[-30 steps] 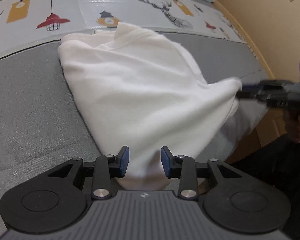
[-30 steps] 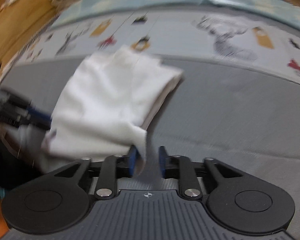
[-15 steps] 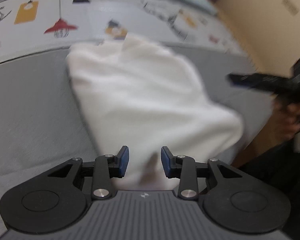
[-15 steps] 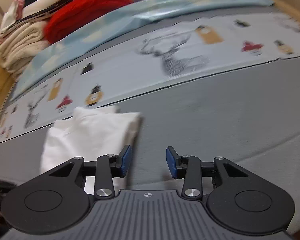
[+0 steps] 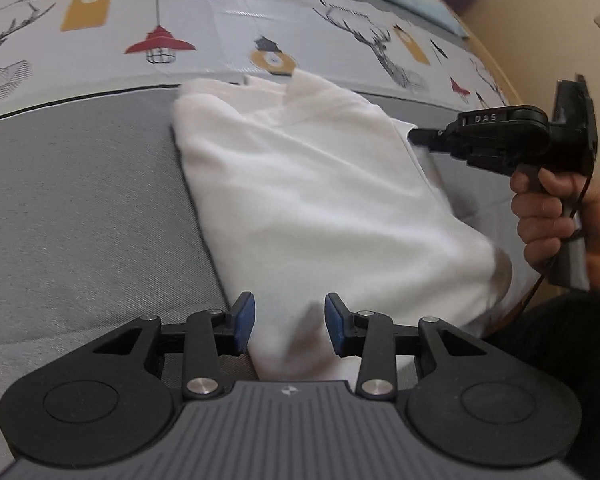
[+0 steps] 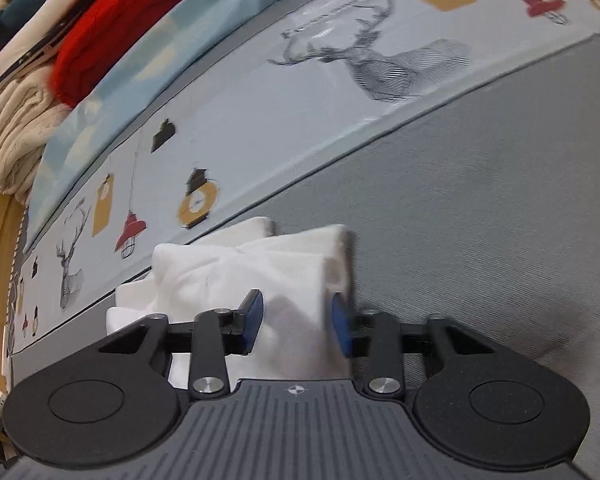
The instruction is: Fold small clothes
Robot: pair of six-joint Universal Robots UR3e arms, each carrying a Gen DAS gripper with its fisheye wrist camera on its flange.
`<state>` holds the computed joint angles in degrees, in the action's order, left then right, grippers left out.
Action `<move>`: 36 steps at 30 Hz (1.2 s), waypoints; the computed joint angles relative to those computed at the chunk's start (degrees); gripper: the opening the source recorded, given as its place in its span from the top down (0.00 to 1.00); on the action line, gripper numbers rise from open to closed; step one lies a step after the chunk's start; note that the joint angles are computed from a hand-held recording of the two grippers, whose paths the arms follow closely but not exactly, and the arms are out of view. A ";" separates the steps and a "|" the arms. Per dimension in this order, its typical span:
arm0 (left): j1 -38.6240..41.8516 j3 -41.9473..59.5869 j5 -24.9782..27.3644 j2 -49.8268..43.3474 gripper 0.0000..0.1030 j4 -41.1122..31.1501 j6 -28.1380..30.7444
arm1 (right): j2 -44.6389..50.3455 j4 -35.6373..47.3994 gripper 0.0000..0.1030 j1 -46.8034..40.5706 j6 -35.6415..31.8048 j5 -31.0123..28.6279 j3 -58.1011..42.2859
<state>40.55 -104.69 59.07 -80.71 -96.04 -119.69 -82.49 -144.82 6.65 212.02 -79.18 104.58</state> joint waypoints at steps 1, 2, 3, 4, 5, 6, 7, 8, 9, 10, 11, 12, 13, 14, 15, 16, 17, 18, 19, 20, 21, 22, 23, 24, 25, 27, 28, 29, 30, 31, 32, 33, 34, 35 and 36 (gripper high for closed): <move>0.24 0.05 -0.03 -0.31 0.59 0.35 -0.15 | 0.70 -1.50 0.98 0.76 -0.47 -0.98 -0.39; 0.34 0.42 0.05 -0.80 0.59 0.69 -0.42 | 0.89 -4.82 0.98 2.21 -0.38 -4.05 -0.19; 0.41 0.75 0.29 -1.31 0.59 1.17 -0.81 | 0.72 -8.97 0.98 3.41 0.21 -7.28 0.64; -0.08 0.81 0.50 -1.70 0.59 2.07 -1.92 | 0.38 -12.67 0.98 3.59 1.06 -8.56 1.85; -0.44 0.62 0.52 -1.67 0.59 2.67 -2.87 | 0.52 -12.83 0.98 3.97 1.68 -10.59 1.74; -0.76 0.64 0.36 -1.85 0.59 3.30 -3.93 | 1.48 -8.25 0.97 5.10 1.72 -14.35 -0.57; -1.01 0.72 0.09 -2.15 0.59 4.02 -5.24 | 2.61 -2.87 0.97 6.16 1.44 -17.52 -3.21; -1.29 0.80 -0.25 -2.62 0.59 4.96 -6.96 | 3.39 0.99 0.96 7.00 1.28 -20.04 -5.10; -1.32 0.87 -0.62 -3.12 0.57 5.85 -8.73 | 3.10 1.80 0.94 7.27 0.54 -21.10 -5.27; -0.97 0.91 -1.00 -3.42 0.55 6.53 -10.68 | 2.21 0.55 0.94 7.57 -0.62 -22.03 -4.52; -1.05 0.89 -1.29 -3.97 0.48 7.96 -13.36 | 1.16 -1.29 0.94 8.23 -2.07 -23.51 -3.53; -1.24 0.81 -1.48 -4.66 0.42 9.79 -16.90 | -0.15 -2.81 0.88 8.63 -3.90 -24.14 -2.41; -1.48 1.08 -1.65 -5.79 0.42 11.23 -20.11 | -2.26 -4.88 0.82 8.33 -5.95 -22.50 -0.37; -1.62 1.53 -1.83 -7.05 0.41 12.20 -23.42 | -4.30 -5.97 0.62 7.52 -7.15 -19.27 1.46; -1.76 1.99 -2.00 -8.27 0.41 12.86 -26.40 | -6.73 -6.28 0.42 4.85 -8.82 -13.25 3.73; -2.19 2.66 -2.09 -9.79 0.41 13.64 -29.20 | -8.66 -4.59 0.34 2.50 -9.57 -6.78 5.27; -2.70 3.07 -2.04 -10.93 0.41 14.36 -31.36 | -9.42 -0.95 0.31 0.42 -10.32 -1.23 5.49; -3.29 3.30 -1.93 -11.78 0.41 14.97 -33.35 | -9.39 3.22 0.31 -0.80 -11.21 2.11 5.03; -3.93 3.43 -1.84 -12.50 0.41 15.67 -34.95 | -8.74 6.72 0.31 -0.96 -11.77 2.83 4.12; -4.48 3.29 -1.88 -13.01 0.40 16.50 -36.13 | -7.86 9.04 0.31 -0.40 -11.88 1.55 3.12; -5.15 3.06 -1.94 -13.65 0.39 17.55 -37.38 | -7.01 10.81 0.31 0.03 -11.78 0.15 2.16; -5.83 2.96 -1.96 -14.52 0.39 18.46 -38.65 | -6.55 11.80 0.31 -0.04 -11.36 -0.43 1.81; -6.31 2.81 -2.07 -15.49 0.39 19.24 -39.84 | -6.38 12.43 0.31 -0.55 -10.33 -0.26 1.90; -6.99 2.71 -2.11 -16.54 0.39 20.24 -41.34 | -6.08 12.58 0.31 -1.53 -8.89 0.68 2.10; -7.54 2.52 -2.39 -17.50 0.39 21.32 -42.63 | -5.64 12.21 0.31 -2.18 -7.42 1.66 2.38; -8.43 1.51 -3.58 -18.37 0.39 23.80 -43.44 | -5.48 11.46 0.31 -2.65 -4.87 3.65 3.44; -9.28 1.29 -3.38 -18.52 0.39 25.19 -43.55 | -4.78 11.14 0.31 -2.71 -4.32 4.35 3.33; -10.01 0.99 -3.09 -18.67 0.39 26.64 -43.38 | -4.03 10.83 0.31 -2.54 -4.08 4.45 2.92; -10.66 0.67 -2.70 -18.69 0.41 27.98 -42.96 | -4.05 10.82 0.33 -2.03 -3.76 4.24 2.82; -11.10 0.27 -2.53 -18.50 0.45 29.25 -42.46 | -3.25 10.27 0.35 -1.73 -3.75 4.10 2.45; -11.40 -0.11 -2.51 -18.26 0.52 30.23 -42.20 | -2.67 9.73 0.50 -1.65 -3.77 4.43 2.18; -11.47 -0.19 -2.77 -18.00 0.62 30.82 -41.68 | -2.54 8.42 0.67 -2.00 -3.70 5.85 2.76; -11.26 -0.08 -3.55 -17.68 0.66 31.08 -41.07 | -2.28 6.94 0.70 -2.11 -3.09 6.74 3.04; -10.84 -0.48 -4.41 -17.20 0.69 31.99 -40.70 | -2.62 6.22 0.79 -1.74 -3.15 6.09 3.29; -10.60 -1.10 -5.26 -16.42 0.70 33.92 -40.51 | -2.71 5.82 0.82 -1.43 -3.61 5.61 3.19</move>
<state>29.95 -105.79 53.81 -97.13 -62.11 -160.20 -85.20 -139.00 5.22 208.41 -73.57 107.77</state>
